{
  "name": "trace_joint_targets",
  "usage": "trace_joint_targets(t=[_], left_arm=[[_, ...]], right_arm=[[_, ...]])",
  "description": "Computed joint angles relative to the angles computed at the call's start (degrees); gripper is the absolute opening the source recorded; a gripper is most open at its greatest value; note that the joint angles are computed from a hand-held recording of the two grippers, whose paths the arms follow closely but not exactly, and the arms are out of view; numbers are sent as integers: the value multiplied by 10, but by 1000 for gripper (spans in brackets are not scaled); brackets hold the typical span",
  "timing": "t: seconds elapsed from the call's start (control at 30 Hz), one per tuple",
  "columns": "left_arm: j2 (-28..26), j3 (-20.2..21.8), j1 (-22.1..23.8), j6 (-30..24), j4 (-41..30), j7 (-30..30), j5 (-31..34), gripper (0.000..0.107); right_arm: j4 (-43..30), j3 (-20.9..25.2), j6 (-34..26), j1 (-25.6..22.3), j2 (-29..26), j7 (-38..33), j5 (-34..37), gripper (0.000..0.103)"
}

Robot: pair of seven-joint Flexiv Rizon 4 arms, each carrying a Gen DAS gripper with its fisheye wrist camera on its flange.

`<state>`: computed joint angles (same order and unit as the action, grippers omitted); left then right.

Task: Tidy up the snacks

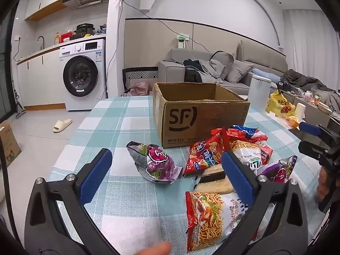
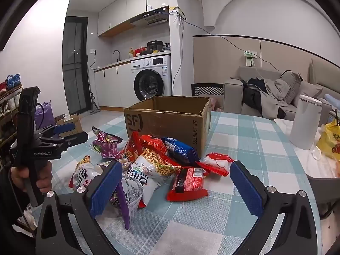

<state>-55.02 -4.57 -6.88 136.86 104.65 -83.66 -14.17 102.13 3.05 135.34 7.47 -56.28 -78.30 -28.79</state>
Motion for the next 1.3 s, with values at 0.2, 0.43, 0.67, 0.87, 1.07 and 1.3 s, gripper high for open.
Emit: trace_joint_targets(t=[0.2, 0.43, 0.67, 0.87, 1.07, 1.3], left_arm=[[3, -2, 2, -3, 4, -3, 6, 102], [-6, -4, 11, -14, -10, -8, 17, 102], [-1, -1, 5, -13, -5, -6, 12, 102], [0, -1, 5, -13, -2, -6, 11, 102], [1, -1, 5, -13, -2, -6, 10, 102], [1, 0, 5, -14, -2, -6, 10, 102]], right_arm=[[-14, -1, 15, 2, -12, -2, 8, 103], [-14, 3, -5, -8, -9, 18, -16, 103], [-13, 3, -10, -7, -6, 18, -17, 103], [-15, 3, -11, -6, -7, 19, -17, 103], [-15, 3, -12, -6, -8, 18, -17, 103], [-17, 3, -14, -7, -9, 18, -19, 103]])
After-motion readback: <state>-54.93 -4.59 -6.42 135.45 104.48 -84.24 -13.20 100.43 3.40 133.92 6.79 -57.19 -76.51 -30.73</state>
